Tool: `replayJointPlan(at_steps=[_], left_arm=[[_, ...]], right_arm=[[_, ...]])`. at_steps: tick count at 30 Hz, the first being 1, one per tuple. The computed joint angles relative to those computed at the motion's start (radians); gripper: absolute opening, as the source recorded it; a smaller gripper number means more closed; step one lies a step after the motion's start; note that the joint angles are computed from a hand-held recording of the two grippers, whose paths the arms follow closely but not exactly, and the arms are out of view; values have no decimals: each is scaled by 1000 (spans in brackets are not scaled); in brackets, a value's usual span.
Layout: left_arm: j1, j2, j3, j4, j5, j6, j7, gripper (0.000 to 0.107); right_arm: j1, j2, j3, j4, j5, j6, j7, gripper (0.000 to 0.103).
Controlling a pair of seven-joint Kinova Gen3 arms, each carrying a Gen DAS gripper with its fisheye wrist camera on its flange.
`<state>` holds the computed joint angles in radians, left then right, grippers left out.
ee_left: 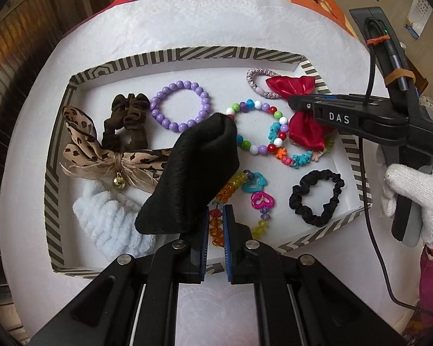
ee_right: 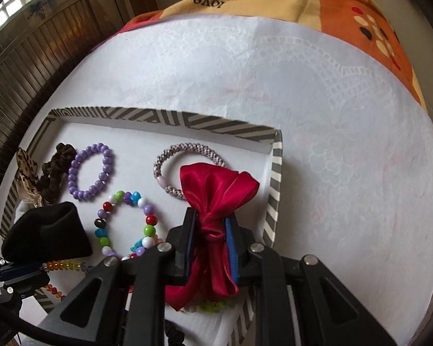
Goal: Organize jewelry
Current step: 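Carry the red bow and crystal bracelet into the striped tray with both tools, then open the right tool to release the red bow while the left tool releases the crystal bracelet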
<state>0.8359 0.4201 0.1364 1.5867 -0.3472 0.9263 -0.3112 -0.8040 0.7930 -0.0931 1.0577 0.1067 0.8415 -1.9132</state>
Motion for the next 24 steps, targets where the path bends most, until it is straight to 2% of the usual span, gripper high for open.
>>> replayJointPlan(at_steps=[5, 8, 9, 11, 24], left_arm=[[3, 4, -1, 0, -3, 0, 5, 2], [2, 3, -3, 5, -2, -9, 11, 2], [3, 3, -3, 6, -3, -9, 13, 2], [4, 2, -3, 8, -2, -10, 16, 2], [4, -3, -1, 17, 10, -7, 50, 2]], right_arm=[[-4, -4, 4, 10, 3, -13, -8, 23], [9, -21, -7, 35, -12, -39, -11, 34], [15, -31, -10, 49, -19, -53, -15, 40], [33, -51, -24, 75, -36, -77, -7, 45], [40, -133, -35, 192, -46, -144, -11, 47]])
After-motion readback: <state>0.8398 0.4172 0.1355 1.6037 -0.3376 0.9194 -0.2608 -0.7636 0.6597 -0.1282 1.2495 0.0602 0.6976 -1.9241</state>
